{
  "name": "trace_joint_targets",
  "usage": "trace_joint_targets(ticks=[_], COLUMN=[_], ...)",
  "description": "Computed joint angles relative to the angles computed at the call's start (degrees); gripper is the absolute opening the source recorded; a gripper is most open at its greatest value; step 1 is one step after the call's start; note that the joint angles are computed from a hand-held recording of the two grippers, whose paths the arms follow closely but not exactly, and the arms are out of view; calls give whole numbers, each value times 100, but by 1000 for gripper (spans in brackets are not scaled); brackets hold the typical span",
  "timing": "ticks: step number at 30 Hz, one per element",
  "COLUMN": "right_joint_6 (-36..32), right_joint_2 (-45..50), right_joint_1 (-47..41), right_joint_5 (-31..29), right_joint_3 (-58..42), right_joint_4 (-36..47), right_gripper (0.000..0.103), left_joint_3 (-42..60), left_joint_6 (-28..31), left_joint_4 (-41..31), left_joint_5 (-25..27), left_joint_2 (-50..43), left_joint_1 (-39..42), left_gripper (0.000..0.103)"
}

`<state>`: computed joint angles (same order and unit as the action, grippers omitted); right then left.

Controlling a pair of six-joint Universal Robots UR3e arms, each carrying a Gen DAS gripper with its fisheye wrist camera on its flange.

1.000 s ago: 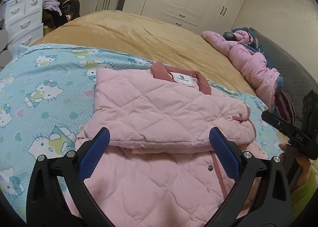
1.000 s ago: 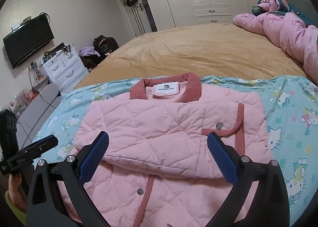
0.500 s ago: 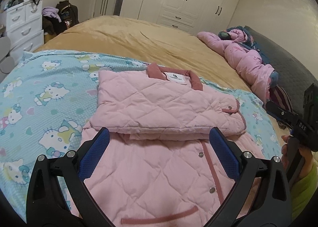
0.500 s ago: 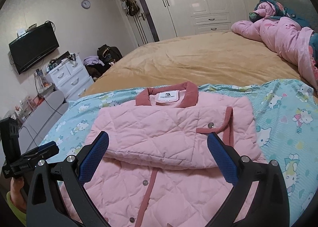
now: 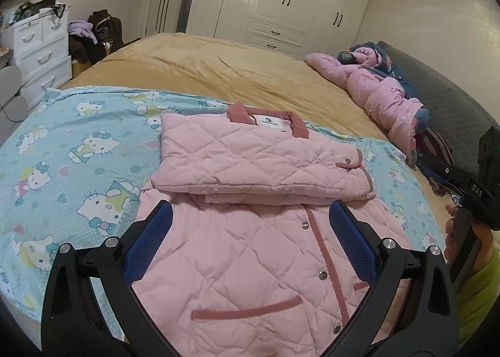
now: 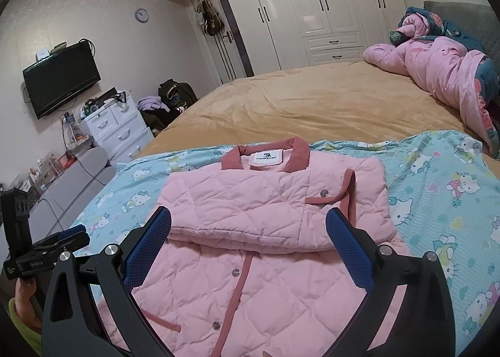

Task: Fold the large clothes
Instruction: 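Move the left tool along the jacket body to the ribbed hem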

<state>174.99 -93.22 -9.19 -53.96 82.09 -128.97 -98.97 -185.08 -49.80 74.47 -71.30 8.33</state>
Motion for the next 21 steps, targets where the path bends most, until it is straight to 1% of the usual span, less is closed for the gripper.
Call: trace_joint_targets(ticks=[11,21], right_joint_6=[-391,-1172], right_joint_2=[-834,-1691], right_joint_1=[-530,-1155], right_joint_5=[472,842], right_joint_3=[431,1008], right_joint_4=[497,1376], right_gripper=[99,99], left_joint_3=[-148,-399], left_joint_6=[-61,-117], left_joint_4=[-253,-376], left_joint_5=[245,597], left_joint_2=[493,899], left_joint_1=[-247,-499], left_gripper=[94,94])
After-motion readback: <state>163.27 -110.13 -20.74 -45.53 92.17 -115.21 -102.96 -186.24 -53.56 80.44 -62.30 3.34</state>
